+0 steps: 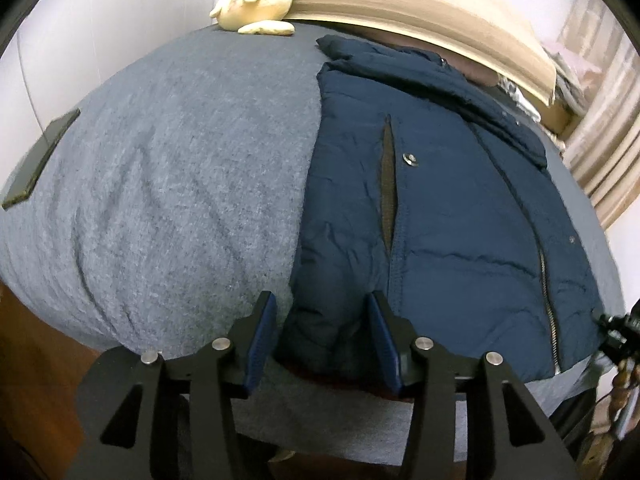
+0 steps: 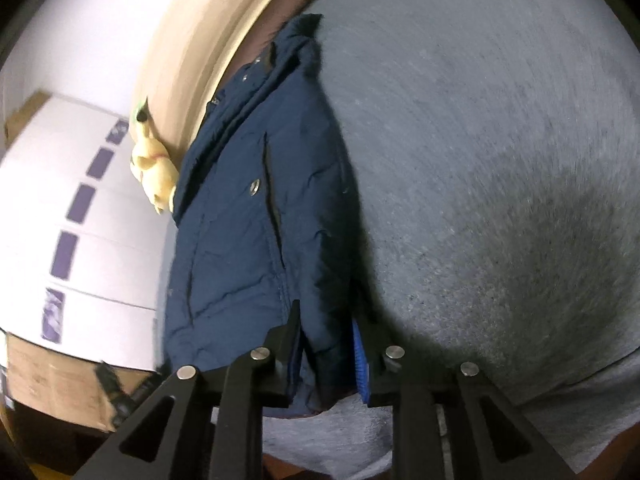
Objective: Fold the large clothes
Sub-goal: 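Close both grippers on the jacket hem beside the front opening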
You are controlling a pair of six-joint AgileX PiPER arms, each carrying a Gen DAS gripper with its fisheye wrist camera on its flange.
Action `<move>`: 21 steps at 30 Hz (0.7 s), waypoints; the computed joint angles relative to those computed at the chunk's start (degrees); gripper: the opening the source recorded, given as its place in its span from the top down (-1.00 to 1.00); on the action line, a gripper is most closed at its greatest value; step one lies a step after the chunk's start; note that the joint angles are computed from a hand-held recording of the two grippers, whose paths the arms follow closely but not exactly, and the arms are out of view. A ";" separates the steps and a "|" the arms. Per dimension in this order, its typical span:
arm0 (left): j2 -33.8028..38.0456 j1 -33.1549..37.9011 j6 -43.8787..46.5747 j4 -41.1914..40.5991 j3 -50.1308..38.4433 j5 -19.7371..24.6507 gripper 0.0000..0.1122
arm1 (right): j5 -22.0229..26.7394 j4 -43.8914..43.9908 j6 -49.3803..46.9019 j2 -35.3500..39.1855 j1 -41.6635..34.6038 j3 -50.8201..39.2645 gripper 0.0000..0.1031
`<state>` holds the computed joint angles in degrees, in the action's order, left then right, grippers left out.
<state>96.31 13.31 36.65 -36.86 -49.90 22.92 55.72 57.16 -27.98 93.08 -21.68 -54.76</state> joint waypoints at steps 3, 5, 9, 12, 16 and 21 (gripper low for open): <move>-0.49 -1.13 -2.26 3.34 0.16 -0.37 0.32 | 1.27 0.50 -0.67 1.13 -0.95 -0.19 0.51; -0.17 -1.62 -4.28 5.51 -0.53 -0.24 0.43 | 0.33 -2.60 0.89 0.47 0.74 -1.31 0.51; -0.23 -2.39 -6.96 8.68 -0.86 -0.37 0.50 | 0.23 -4.28 2.78 0.83 2.15 -2.55 0.56; 0.24 -3.02 -8.72 11.14 -1.58 -0.52 0.52 | 0.42 -4.69 2.69 0.69 2.22 -2.47 0.56; 0.56 -2.98 -8.84 12.44 -1.93 -0.51 0.53 | 3.78 -5.30 2.60 2.69 0.72 -4.24 0.54; 1.50 -3.94 -12.23 16.63 -2.72 -0.73 0.53 | 4.25 -6.10 2.76 3.26 0.89 -4.90 0.54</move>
<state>97.82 9.37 24.41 -20.23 -52.61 22.19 59.97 51.06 -25.21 96.34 -20.79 -59.66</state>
